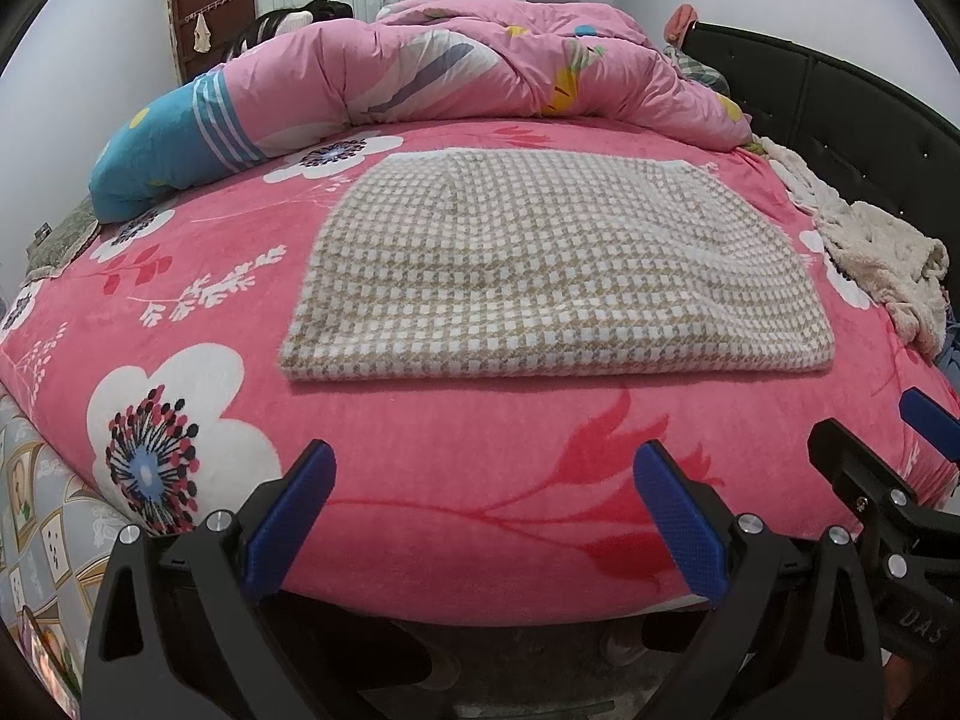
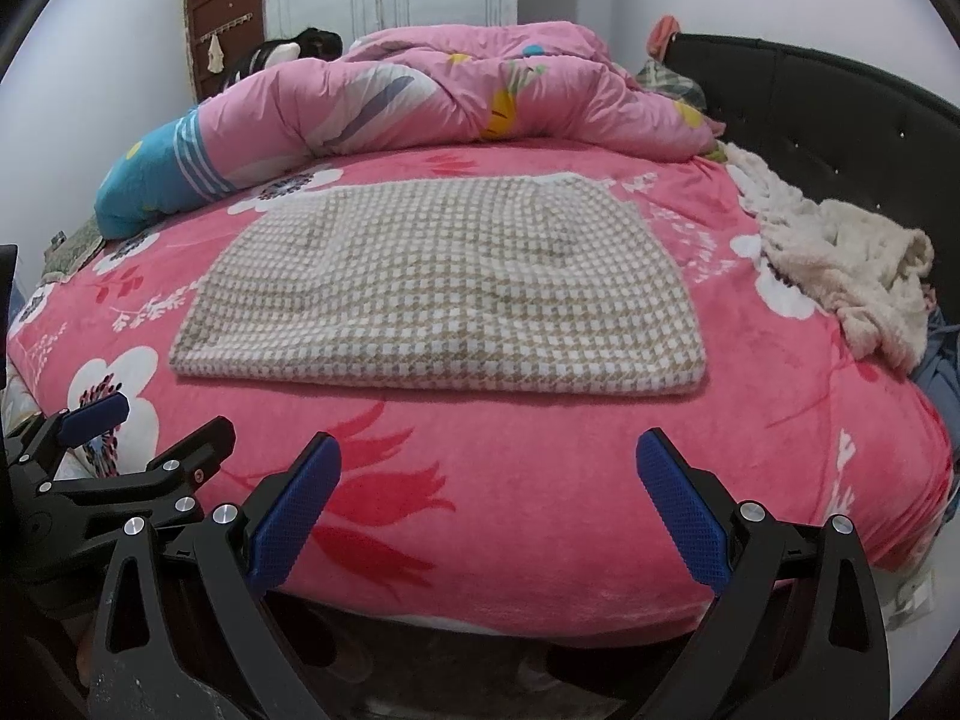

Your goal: Fold large clothes

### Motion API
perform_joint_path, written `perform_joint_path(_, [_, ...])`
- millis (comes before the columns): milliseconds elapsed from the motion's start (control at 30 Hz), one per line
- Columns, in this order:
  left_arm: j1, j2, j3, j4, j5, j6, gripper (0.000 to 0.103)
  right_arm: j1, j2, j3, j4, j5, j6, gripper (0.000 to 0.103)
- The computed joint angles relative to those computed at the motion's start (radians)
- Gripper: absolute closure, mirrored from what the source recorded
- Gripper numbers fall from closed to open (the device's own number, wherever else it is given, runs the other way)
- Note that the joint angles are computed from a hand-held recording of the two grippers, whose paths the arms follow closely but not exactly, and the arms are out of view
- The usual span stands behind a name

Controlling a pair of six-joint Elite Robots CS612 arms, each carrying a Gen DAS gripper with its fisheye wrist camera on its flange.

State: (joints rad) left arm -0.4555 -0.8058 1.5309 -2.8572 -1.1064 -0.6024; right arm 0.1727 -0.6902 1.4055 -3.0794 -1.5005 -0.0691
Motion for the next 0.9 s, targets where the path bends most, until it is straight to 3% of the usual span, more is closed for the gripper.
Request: perform_joint_path(900, [-0.004,-0.006,0.008,0.007,0.025,-0.021,0.005,0.0,-0.002,0.001,-0.006,-0.001,-0.016,0.008])
